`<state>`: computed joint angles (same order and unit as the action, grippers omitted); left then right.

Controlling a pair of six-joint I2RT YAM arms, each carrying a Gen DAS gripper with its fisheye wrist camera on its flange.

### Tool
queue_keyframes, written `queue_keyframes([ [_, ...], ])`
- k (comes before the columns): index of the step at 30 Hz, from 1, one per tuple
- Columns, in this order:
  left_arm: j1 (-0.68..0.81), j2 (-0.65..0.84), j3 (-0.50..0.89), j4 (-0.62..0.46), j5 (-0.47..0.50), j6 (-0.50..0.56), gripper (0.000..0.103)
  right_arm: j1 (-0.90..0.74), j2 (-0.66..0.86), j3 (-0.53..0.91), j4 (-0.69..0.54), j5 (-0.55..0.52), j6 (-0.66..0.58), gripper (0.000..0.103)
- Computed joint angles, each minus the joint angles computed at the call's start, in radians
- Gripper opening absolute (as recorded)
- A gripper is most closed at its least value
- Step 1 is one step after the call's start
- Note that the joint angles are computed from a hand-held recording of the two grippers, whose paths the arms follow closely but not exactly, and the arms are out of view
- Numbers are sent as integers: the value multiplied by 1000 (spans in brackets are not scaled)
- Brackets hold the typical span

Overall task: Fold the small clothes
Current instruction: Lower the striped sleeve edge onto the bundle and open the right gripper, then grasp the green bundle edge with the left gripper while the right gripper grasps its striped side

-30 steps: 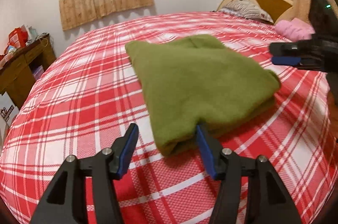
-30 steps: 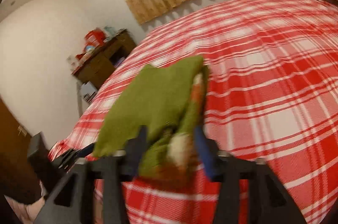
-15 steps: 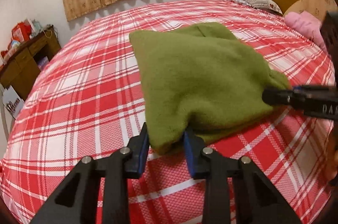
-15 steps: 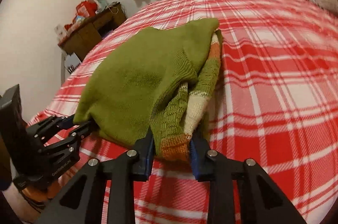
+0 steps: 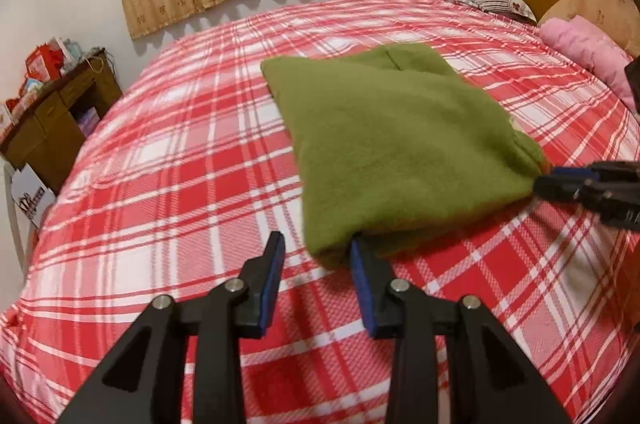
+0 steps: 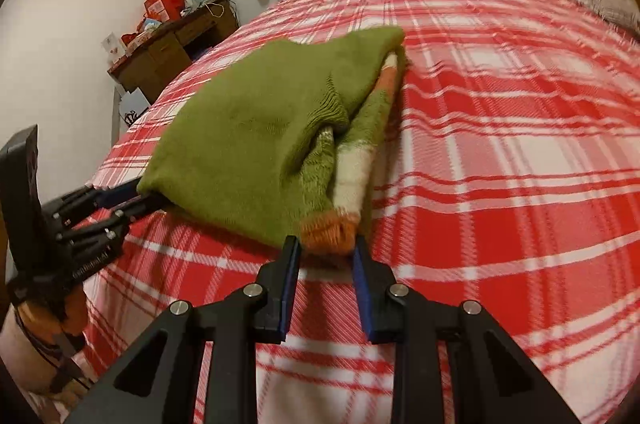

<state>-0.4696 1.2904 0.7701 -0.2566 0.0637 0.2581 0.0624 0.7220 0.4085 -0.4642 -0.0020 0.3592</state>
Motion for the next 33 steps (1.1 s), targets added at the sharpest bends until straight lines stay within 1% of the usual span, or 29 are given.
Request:
queue_keyframes([
  [1, 6, -26, -8, -1, 1, 10, 43, -7, -29, 3, -15, 7, -2, 27],
  [2, 12, -44, -15, 4, 1, 17, 48, -10, -63, 8, -30, 23, -2, 27],
  [3, 19, -61, -20, 11, 1, 22, 51, -9, -96, 13, -35, 40, 0, 27],
  [4, 28, -72, -17, 13, 13, 25, 51, -19, -93, 21, -23, 37, -7, 28],
  [7, 86, -79, 19, 10, 117, 2, 53, -50, -10, 66, 43, 7, -27, 32],
  [8, 103, -65, 40, 17, 142, -21, 59, -51, 36, 87, 78, 2, -37, 33],
  [9, 110, -33, 71, 31, 141, -48, 61, -40, 86, 112, 113, 14, -47, 33],
  [11, 103, 39, 127, 52, 107, -73, 61, -31, 166, 151, 161, 29, -61, 33],
  [13, 82, 136, 198, 68, 54, -105, 61, -41, 289, 216, 222, 15, -71, 33],
  [14, 70, 213, 266, 55, 38, -128, 61, -51, 359, 256, 251, 10, -86, 33],
  [17, 44, 347, 379, 46, 24, -170, 61, -68, 524, 366, 289, 45, -151, 33],
  [20, 0, 461, 466, 76, -61, -203, 61, -140, 730, 513, 281, -30, -189, 33],
  [21, -7, 483, 480, 77, -77, -216, 61, -165, 788, 548, 272, -58, -195, 33],
  [23, -16, 516, 494, 85, -100, -234, 61, -202, 898, 614, 239, -71, -194, 31],
  [24, -19, 527, 489, 96, -110, -239, 61, -229, 954, 639, 236, -95, -187, 31],
  [25, -20, 542, 490, 106, -118, -246, 61, -257, 961, 616, 302, -148, -178, 31],
  [26, -20, 546, 486, 114, -124, -250, 61, -283, 975, 616, 330, -190, -170, 31],
  [29, -24, 560, 471, 150, -140, -261, 62, -288, 988, 610, 368, -190, -186, 31],
  [31, -32, 561, 454, 182, -161, -239, 62, -286, 989, 614, 368, -188, -190, 31],
  [33, -30, 558, 465, 167, -157, -188, 61, -304, 961, 596, 366, -232, -173, 32],
])
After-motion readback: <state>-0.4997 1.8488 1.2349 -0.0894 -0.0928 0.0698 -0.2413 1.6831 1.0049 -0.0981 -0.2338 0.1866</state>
